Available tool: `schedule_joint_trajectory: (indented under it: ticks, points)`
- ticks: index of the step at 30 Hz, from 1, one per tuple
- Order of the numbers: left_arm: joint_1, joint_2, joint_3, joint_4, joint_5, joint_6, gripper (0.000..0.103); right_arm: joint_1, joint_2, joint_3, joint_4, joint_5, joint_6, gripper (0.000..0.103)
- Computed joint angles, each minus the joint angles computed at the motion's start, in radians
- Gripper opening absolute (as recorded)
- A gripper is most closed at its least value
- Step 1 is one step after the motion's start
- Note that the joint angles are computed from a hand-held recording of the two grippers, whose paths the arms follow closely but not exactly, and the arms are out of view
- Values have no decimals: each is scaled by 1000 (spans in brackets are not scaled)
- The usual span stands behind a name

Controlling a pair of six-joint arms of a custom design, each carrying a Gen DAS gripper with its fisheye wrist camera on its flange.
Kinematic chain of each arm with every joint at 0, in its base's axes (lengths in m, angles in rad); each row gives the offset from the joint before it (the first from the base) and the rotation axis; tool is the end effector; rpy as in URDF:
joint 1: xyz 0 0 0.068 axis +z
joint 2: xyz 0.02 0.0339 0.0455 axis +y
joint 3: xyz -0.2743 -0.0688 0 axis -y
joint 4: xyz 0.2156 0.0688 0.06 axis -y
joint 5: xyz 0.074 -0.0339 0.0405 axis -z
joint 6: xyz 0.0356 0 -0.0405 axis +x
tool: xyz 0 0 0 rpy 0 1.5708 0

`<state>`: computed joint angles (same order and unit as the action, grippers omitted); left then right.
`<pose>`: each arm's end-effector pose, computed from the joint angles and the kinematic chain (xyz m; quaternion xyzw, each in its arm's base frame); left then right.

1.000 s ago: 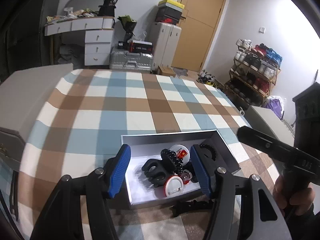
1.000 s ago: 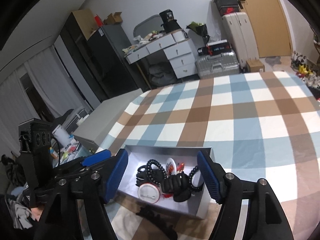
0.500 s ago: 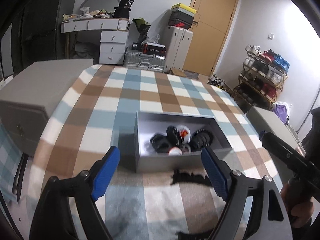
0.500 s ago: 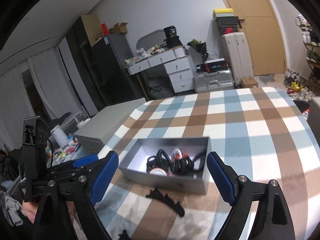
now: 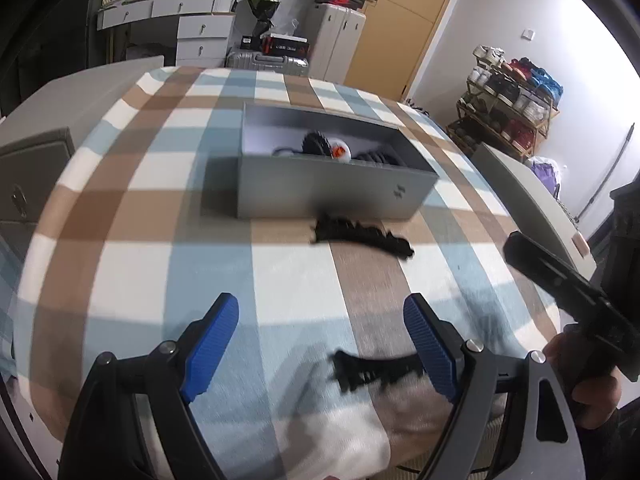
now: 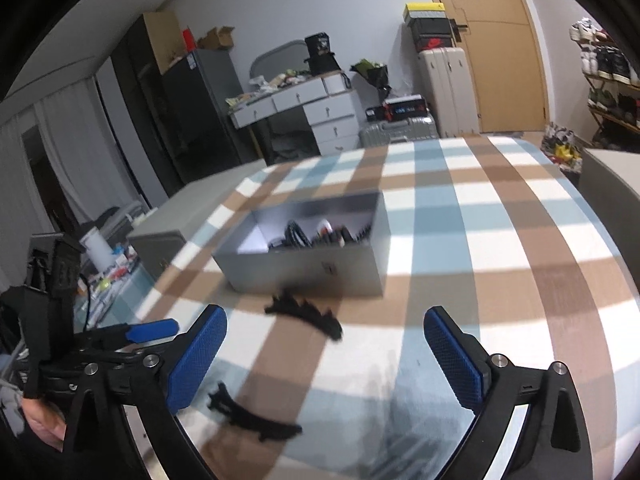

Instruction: Organize jewelry

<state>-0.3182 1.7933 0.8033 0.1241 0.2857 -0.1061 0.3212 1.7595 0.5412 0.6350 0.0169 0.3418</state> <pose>0.2999 -0.1094 0.1513 0.1472 0.9186 -0.2026 0.3059 0.2788 0.0921 0.1409 0.0131 0.8804 0.1472 0.4505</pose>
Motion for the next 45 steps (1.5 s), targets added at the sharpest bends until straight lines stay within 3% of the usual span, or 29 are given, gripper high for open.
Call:
schedule_joint_trajectory:
  ticks: [11,19,22,28,37,41,43,44,45]
  points:
    - [-64,-16,-80,-5,-11,24,86,-24,-11,-167,100,12,46,102]
    - [-124,6,-45,-36,-36,35,89,-44,-3,-192,98,-9,62,103]
    - [-142,17,-23,-53,-74,18,89,-36,-5,-205,106,-4,63,103]
    - [-238,41,-26,-28,-268,28,89,-31,10,-214,108,-17,77,103]
    - [-192,31,-32,-16,-176,24,89,-25,-1,-237,129,-13,83,103]
    - [-220,35,-21,-30,-222,24,85,-25,-2,-243,136,-18,90,103]
    - [-231,34,-21,-34,-247,27,79,-24,-3,-238,124,-15,84,103]
    - [-231,27,-28,-28,-250,34,68,-24,-3,-238,123,-14,83,103]
    - [-233,29,-24,-30,-249,41,67,-25,-3,-241,129,-15,85,103]
